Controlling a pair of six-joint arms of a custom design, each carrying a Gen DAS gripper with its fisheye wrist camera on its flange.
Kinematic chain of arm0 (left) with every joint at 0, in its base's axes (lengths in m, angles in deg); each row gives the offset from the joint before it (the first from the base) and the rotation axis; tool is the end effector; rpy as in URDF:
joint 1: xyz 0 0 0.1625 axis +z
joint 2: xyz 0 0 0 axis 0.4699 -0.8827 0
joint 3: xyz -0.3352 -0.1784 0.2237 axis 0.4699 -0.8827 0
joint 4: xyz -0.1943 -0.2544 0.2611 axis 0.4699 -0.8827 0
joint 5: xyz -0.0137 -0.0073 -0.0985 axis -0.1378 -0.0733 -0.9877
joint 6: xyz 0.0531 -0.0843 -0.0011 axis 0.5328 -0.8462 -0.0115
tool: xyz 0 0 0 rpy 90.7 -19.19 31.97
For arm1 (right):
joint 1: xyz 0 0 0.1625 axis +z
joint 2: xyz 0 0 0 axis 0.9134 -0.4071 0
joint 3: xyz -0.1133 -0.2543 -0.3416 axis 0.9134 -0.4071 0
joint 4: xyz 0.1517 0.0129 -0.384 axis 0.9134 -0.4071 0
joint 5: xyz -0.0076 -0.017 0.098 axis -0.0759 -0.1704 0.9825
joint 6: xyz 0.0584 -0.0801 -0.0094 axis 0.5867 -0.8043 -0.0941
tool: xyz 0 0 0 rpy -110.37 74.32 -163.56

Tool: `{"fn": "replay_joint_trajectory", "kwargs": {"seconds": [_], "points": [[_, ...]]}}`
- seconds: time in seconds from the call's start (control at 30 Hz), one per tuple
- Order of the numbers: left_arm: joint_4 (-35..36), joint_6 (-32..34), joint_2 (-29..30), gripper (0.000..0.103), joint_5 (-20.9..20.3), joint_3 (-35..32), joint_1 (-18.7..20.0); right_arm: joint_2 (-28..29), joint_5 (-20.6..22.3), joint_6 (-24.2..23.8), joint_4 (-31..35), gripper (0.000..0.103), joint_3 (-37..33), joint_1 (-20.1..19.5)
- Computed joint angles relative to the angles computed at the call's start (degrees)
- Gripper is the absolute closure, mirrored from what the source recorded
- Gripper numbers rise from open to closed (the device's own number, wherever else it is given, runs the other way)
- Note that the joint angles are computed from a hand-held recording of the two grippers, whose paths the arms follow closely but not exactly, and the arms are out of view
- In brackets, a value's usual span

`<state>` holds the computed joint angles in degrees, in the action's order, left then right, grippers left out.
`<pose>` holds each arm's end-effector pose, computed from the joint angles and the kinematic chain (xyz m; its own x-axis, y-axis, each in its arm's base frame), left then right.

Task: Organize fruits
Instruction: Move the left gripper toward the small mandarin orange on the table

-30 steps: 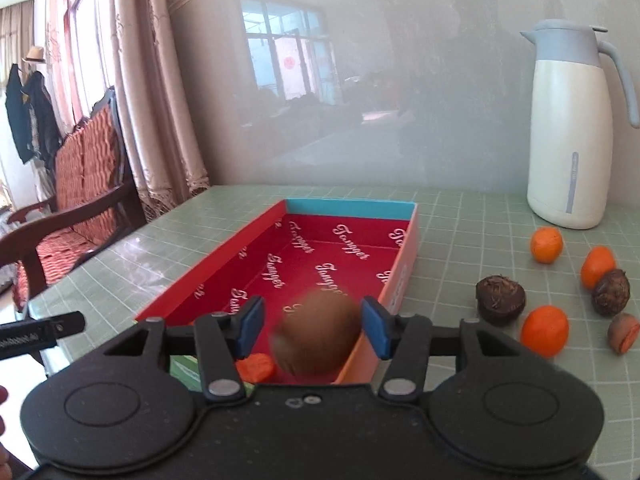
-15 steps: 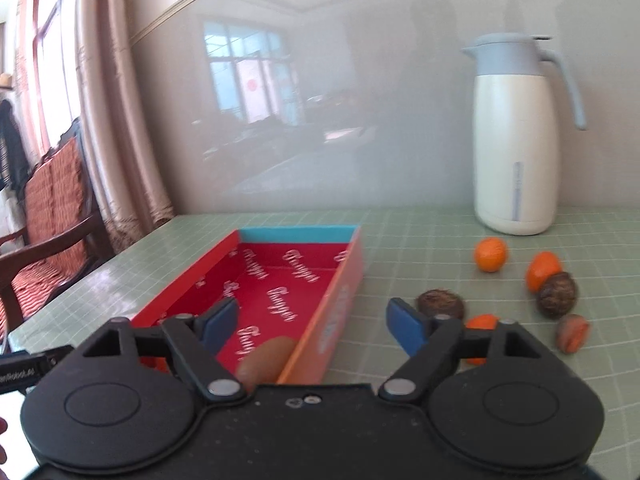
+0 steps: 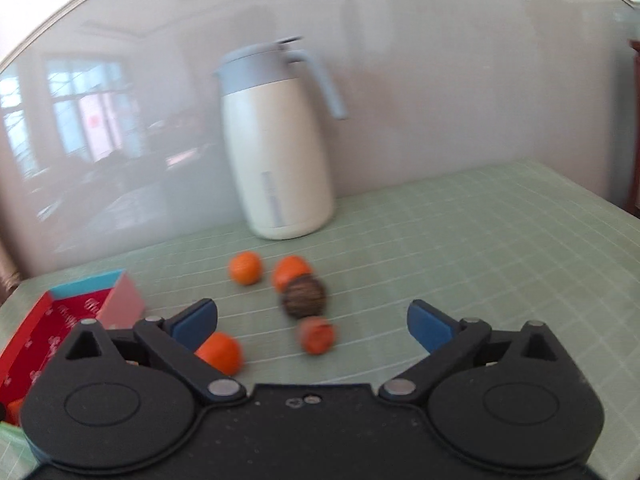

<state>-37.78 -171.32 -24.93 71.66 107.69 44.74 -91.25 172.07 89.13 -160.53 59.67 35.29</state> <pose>-0.0026 -0.5872 0.1349 -0.6753 0.3182 -0.6654 0.7232 0.4630 -0.5125 0.1592 -0.5167 -0.0156 -0.6916 0.5985 0.4043 -0.3161 0.2525 -0.9145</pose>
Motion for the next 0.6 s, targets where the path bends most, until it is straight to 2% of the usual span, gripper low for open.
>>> {"fn": "replay_joint_trajectory", "kwargs": {"seconds": [0.13,0.4,0.53,0.6], "points": [[2.3,-1.0,3.8,0.018,0.6,-1.2,-3.2,-1.8,2.7,-4.8,-10.3,0.001,4.8,-0.2],[1.0,-0.4,10.7,0.018,-1.2,-2.8,-7.7,-2.0,10.3,-22.7,-38.4,0.0,12.4,-1.3],[-0.6,0.8,12.8,0.018,-1.5,-2.7,-9.0,-2.7,11.2,-25.1,-44.0,0.0,15.5,-2.0],[-1.1,0.5,13.6,0.018,-1.7,-2.7,-9.3,-3.5,11.3,-24.2,-44.3,0.0,16.7,-2.4]]}}
